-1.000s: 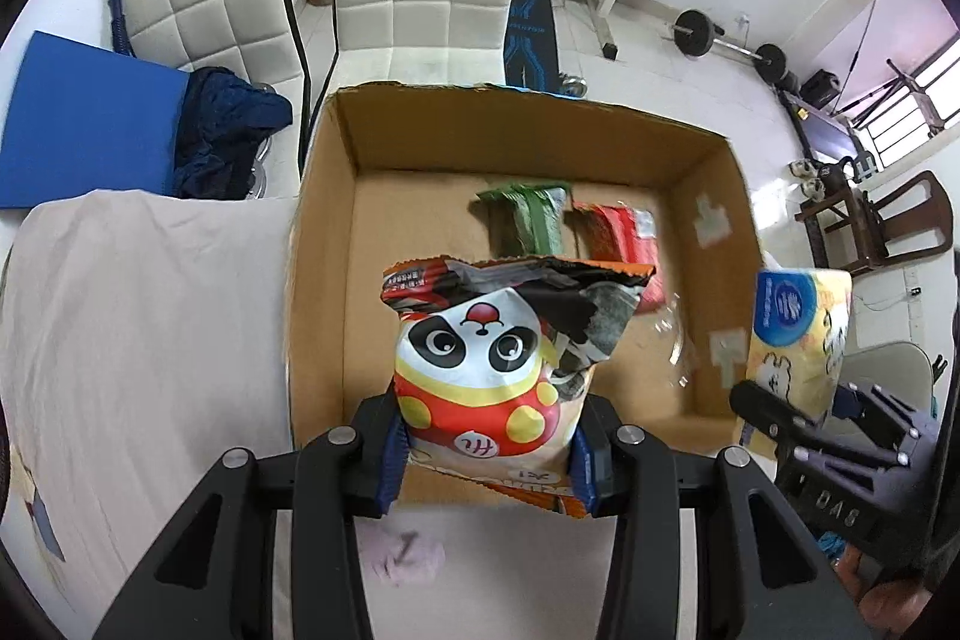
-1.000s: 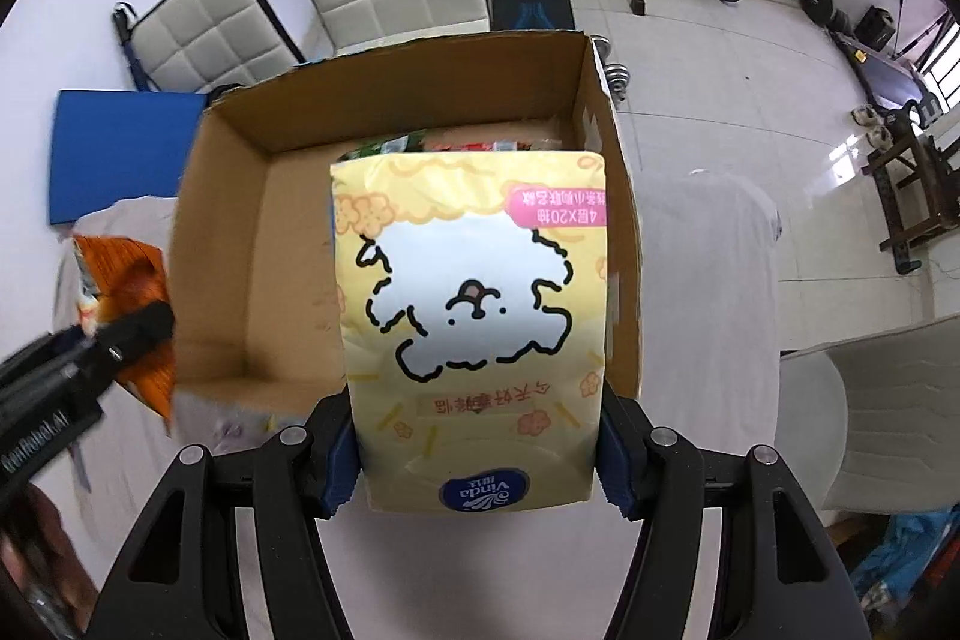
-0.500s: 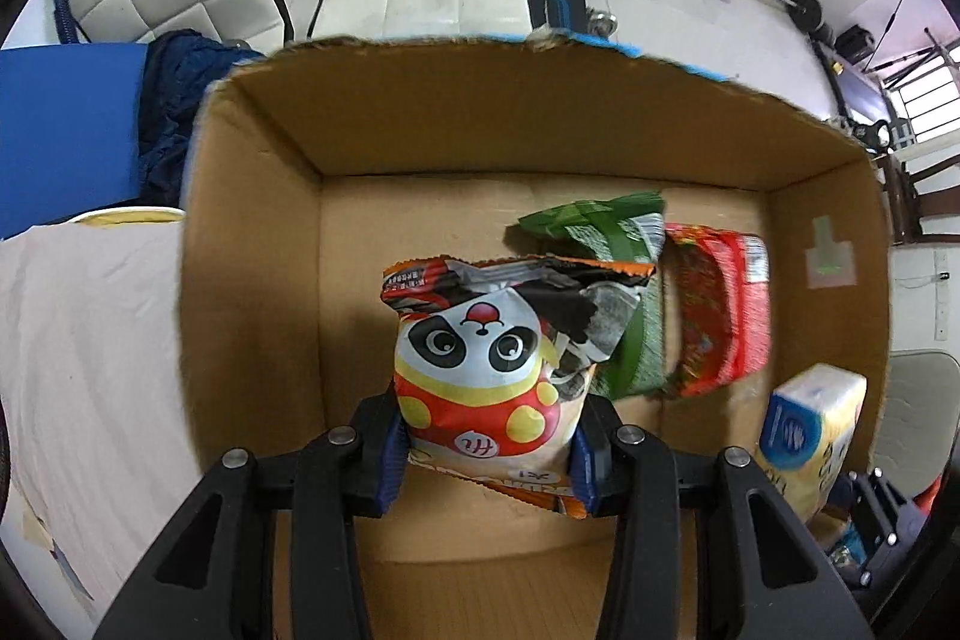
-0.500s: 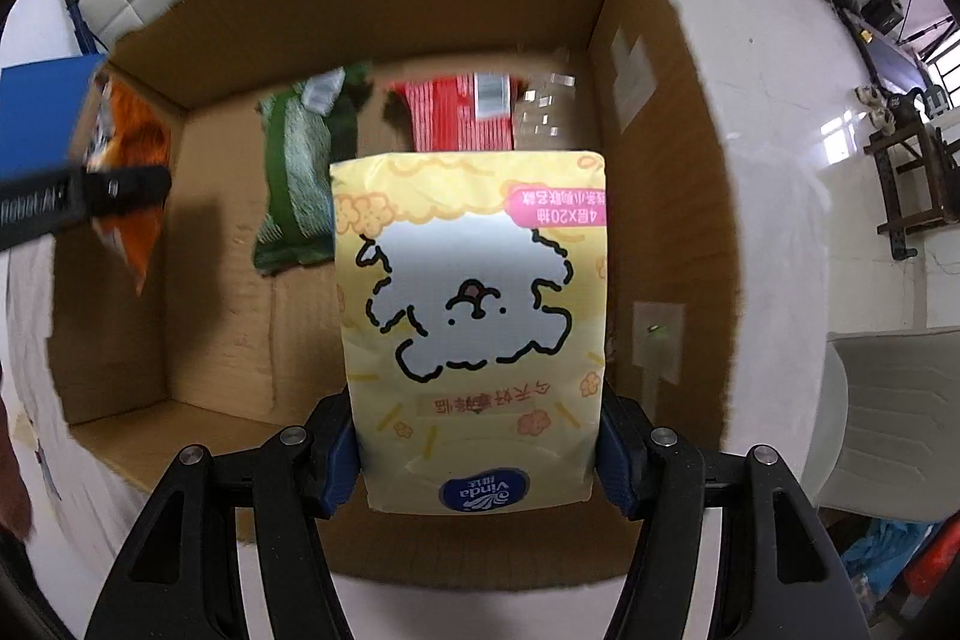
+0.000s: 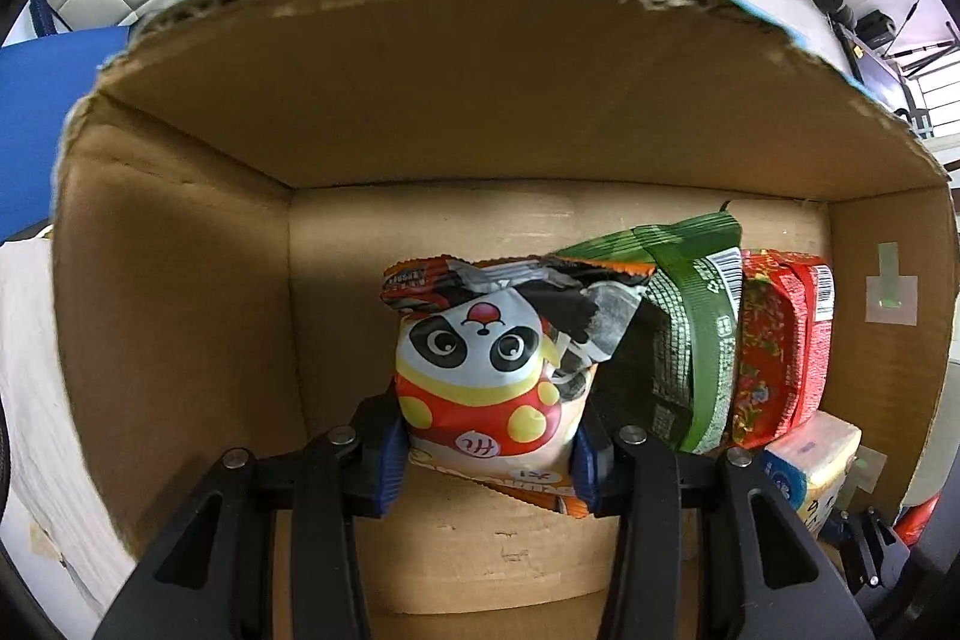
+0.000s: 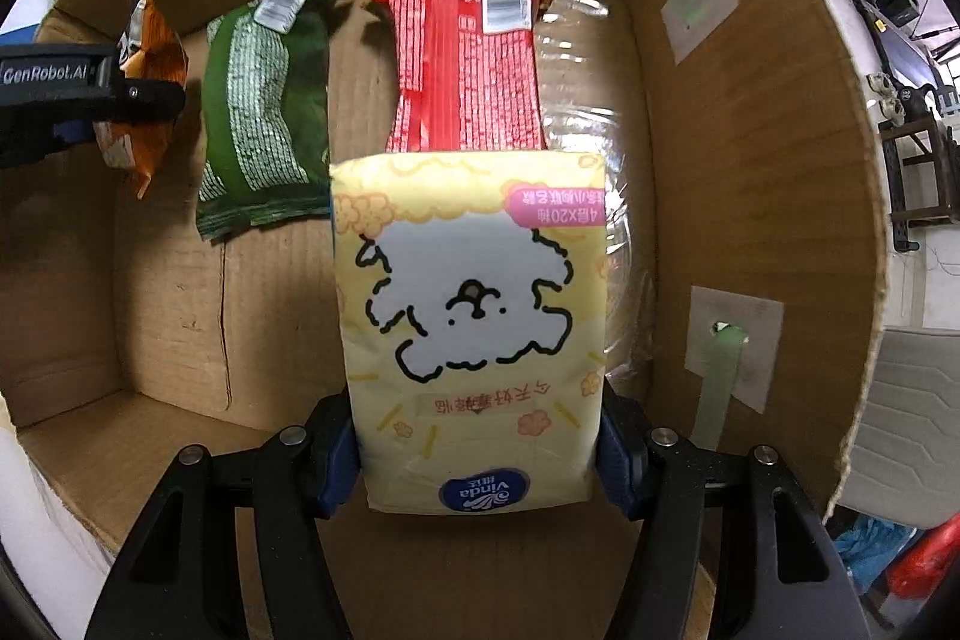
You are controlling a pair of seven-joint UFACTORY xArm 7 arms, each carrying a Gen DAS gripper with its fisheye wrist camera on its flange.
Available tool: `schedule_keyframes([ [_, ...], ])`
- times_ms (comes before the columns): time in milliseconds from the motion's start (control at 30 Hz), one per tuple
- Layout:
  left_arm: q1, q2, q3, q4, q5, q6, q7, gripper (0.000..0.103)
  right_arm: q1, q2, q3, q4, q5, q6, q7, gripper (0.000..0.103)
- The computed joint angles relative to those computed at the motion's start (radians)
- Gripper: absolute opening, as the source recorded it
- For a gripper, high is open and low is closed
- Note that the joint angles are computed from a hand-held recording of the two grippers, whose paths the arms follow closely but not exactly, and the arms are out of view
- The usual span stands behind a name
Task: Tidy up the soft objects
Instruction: 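Carry both items into the box and open both tools beside the bags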
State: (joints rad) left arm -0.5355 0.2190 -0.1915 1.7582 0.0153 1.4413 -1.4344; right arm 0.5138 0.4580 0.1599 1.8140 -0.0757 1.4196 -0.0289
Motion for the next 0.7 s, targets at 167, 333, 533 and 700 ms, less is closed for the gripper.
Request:
schedule_keyframes([
  [167, 0.021, -0.028, 0.001, -0.06, -0.063, -0.047, -0.014, 0.043, -0.003, 0.041, -0.003, 0.053, 0.015, 0.039, -0.001, 0.067],
  [333, 0.034, -0.059, -0.004, -0.082, -0.074, -0.056, -0.035, 0.05, -0.003, 0.051, -0.005, 0.094, 0.025, 0.088, 0.003, 0.067],
  [533, 0.016, -0.043, -0.012, 0.001, -0.04, 0.009, -0.058, 0.052, -0.002, 0.048, -0.009, 0.136, 0.025, 0.12, 0.003, 0.067],
  [700, -0.019, -0.042, -0.021, 0.06, 0.006, 0.051, -0.102, 0.052, -0.006, 0.043, -0.011, 0.202, 0.031, 0.134, 0.002, 0.069],
])
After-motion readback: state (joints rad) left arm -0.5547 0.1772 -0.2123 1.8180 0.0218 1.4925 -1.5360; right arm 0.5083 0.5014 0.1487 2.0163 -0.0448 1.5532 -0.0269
